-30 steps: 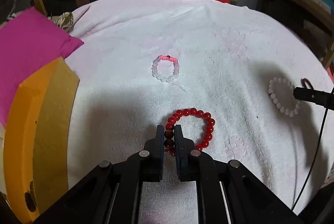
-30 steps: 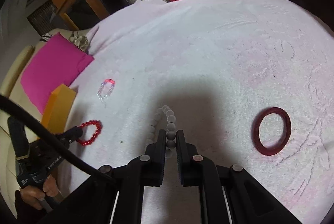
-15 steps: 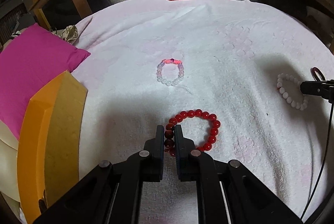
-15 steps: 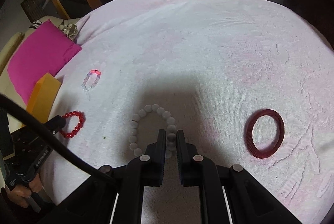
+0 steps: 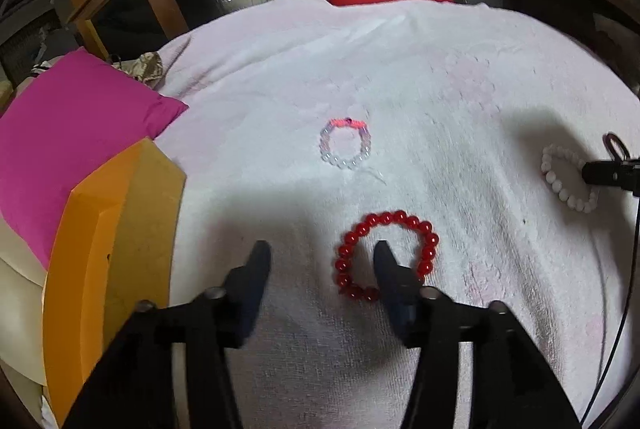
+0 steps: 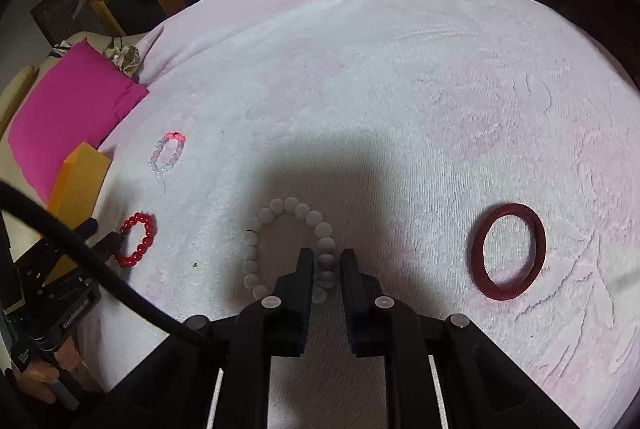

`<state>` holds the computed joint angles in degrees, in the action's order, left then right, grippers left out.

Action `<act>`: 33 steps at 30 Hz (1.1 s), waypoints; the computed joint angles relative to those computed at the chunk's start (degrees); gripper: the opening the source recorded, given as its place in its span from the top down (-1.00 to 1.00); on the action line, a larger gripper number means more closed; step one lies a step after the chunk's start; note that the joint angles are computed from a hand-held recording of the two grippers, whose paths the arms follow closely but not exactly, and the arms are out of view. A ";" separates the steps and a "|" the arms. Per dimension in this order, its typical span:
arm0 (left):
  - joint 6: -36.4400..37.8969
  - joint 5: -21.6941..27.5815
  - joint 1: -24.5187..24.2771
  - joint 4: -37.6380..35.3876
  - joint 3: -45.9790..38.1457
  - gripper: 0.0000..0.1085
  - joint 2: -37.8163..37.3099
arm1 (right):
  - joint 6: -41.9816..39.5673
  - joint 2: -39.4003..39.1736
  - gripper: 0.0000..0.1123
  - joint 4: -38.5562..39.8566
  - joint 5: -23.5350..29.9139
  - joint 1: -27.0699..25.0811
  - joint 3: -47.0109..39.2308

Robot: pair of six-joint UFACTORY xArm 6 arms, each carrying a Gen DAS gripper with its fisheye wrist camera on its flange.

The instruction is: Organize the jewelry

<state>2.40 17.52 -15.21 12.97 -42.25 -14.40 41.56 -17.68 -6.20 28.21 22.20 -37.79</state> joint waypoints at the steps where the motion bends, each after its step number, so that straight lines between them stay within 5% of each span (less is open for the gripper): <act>1: 0.76 -0.08 0.05 -1.19 0.09 -0.11 -0.23 | -0.01 -0.14 0.67 0.07 0.22 -0.05 0.01; 8: 0.28 2.24 0.48 -6.09 2.34 -0.26 -5.73 | 3.40 -4.04 0.62 -1.84 0.12 -0.23 2.27; 14: 0.91 -4.04 1.99 -11.51 10.49 -0.83 -17.26 | 7.34 -10.85 0.62 -2.98 -1.13 1.26 5.82; 16: 1.50 -3.71 2.05 -12.69 12.23 -0.84 -18.93 | 8.80 -13.02 0.50 -3.74 -1.69 1.77 6.99; 18: 2.31 1.48 1.70 -12.35 10.60 -0.84 -16.90 | 9.71 -14.64 0.18 -3.82 -2.29 2.19 8.07; 23: -9.25 1.77 1.92 4.46 7.15 -0.84 -11.04 | 9.48 -13.19 0.17 -4.62 -2.23 2.01 7.39; 28: -7.17 2.33 1.24 4.30 3.82 -0.84 -6.23 | 6.48 -7.84 0.33 -3.60 -0.77 2.07 4.14; 33: -0.32 3.48 0.63 -5.52 -0.97 -0.84 -0.49 | 4.80 -4.07 0.33 -2.42 -0.15 1.53 1.79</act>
